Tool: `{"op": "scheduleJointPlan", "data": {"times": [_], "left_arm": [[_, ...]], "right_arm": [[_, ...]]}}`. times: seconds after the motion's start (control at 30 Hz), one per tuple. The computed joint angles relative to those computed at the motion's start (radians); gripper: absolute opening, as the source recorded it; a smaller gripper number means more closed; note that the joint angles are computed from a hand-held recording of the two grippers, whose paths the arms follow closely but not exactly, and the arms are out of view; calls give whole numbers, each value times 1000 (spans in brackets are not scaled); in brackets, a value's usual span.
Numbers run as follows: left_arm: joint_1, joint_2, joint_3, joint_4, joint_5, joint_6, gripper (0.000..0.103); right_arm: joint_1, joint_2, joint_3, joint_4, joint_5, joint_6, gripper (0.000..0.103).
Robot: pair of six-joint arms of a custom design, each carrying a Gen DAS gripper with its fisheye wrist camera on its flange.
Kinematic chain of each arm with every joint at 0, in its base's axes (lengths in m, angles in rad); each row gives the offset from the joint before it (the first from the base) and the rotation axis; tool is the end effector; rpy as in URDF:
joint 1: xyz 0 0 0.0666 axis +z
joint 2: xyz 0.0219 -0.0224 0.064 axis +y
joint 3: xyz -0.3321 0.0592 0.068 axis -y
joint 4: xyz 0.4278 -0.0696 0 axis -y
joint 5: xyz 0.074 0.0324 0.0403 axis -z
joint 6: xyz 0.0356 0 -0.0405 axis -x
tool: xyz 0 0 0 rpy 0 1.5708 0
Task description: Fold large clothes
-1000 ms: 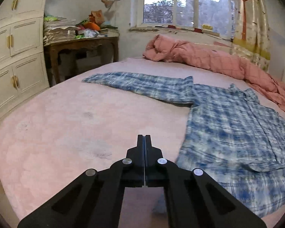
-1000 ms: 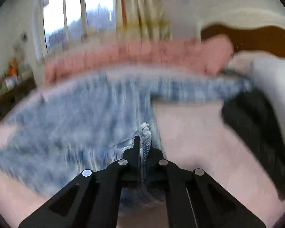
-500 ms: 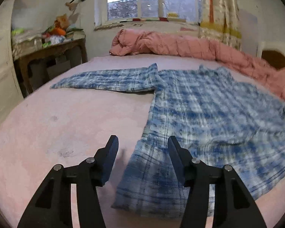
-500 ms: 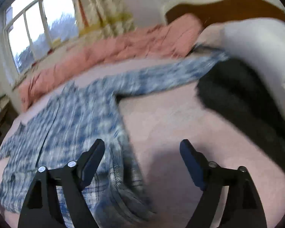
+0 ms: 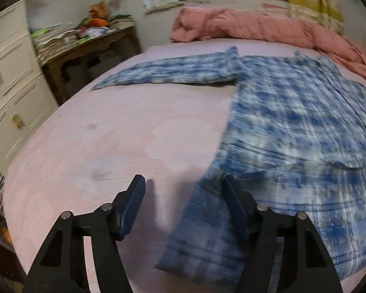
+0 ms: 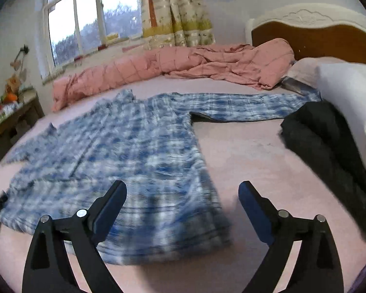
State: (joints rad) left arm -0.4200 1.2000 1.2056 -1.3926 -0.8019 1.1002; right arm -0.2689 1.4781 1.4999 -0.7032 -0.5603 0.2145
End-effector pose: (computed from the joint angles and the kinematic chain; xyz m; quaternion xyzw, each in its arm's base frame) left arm 0.3852 -0.1444 0.3700 -0.3396 0.8523 0.2235 0.3290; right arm 0.5519 -0.1329 0.4111 -0.0953 0.8705 0.1434 0.4611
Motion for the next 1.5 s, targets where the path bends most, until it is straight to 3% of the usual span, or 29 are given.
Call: {"op": "scheduleJointPlan", "data": {"times": [0.1, 0.17, 0.23, 0.3, 0.33, 0.47, 0.57, 0.67, 0.77, 0.9, 1.07, 1.23, 1.4, 1.5], "left_arm": [[2, -14, -14, 12, -1, 7, 62], [-7, -53, -44, 85, -10, -48, 59], [-46, -93, -65, 150, -67, -97, 59], [-98, -141, -93, 248, -119, -190, 59], [-117, -155, -100, 282, -121, -226, 59], [-194, -205, -140, 473, -64, -400, 61], [-231, -182, -129, 560, -21, -489, 64], [-231, -126, -86, 567, 61, -476, 64], [-234, -50, -30, 554, 87, -483, 64], [-231, 8, 13, 636, 252, -501, 64], [-253, 112, 101, 613, 269, -516, 64], [-227, 212, 184, 450, 333, -413, 59], [-263, 236, 207, 393, 243, -417, 59], [-276, 217, 188, 398, 220, -411, 59]], "right_arm": [[-19, -28, -56, 87, -115, -69, 94], [-19, -19, -35, 37, -123, -45, 94], [-4, -9, -2, -49, -39, 50, 94], [7, -20, -15, -56, 40, 89, 94], [4, -22, -17, -68, 39, 91, 94], [-20, -38, -21, -181, -97, 124, 94], [-8, -95, -81, -180, -80, 172, 94], [7, -124, -114, -151, -64, 178, 94], [19, -129, -116, -157, -91, 192, 89], [62, -161, -152, -108, -59, 222, 89], [128, -137, -137, -123, 48, 228, 89], [139, -112, -141, -160, 150, 290, 89], [119, -103, -135, -195, 173, 290, 89], [115, -122, -152, -177, 175, 294, 89]]}}
